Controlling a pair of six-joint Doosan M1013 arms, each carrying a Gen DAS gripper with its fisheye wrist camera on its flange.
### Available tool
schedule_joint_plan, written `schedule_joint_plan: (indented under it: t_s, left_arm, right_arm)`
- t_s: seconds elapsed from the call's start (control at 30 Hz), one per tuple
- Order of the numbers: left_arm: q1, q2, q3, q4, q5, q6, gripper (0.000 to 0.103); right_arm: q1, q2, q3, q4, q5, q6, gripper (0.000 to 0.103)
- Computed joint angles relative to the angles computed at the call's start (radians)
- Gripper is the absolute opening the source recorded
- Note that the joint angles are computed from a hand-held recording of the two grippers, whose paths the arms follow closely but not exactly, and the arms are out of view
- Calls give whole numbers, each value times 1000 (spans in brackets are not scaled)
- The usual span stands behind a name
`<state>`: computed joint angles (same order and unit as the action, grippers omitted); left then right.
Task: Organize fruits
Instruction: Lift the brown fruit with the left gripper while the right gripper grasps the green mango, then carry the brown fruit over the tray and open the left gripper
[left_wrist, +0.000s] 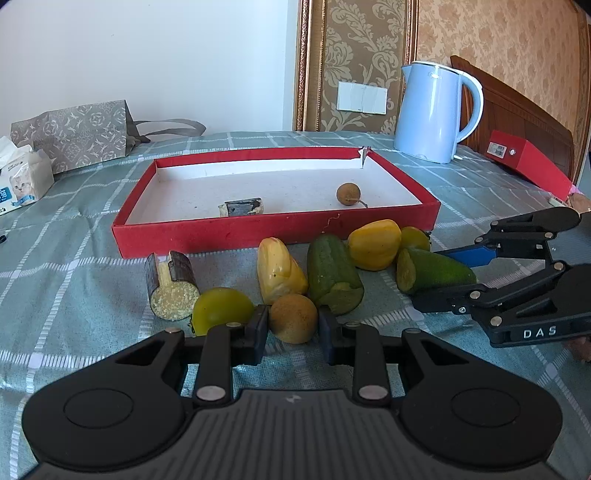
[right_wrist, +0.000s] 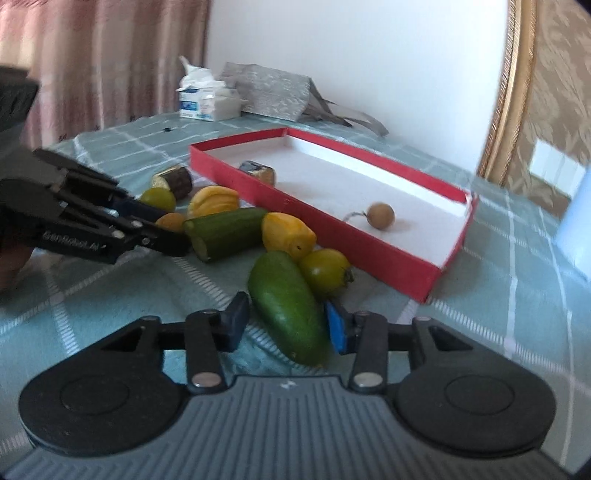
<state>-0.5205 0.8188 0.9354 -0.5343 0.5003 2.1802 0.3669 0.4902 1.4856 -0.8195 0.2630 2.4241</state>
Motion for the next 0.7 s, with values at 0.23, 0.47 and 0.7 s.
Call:
schedule_joint_plan:
  t_s: [0.23, 0.47, 0.7]
  left_arm:
    - [-6, -2, -1, 44, -5, -66, 28]
    - [-10, -11, 6, 68, -11, -108, 28]
    - [-9, -28, 26, 78, -28, -119, 28]
  right_arm:
    - [8, 1, 0, -55, 14, 62, 40]
    - [24, 6, -6, -160, 53, 130, 40]
    - [38, 10, -11, -224, 88, 180, 39]
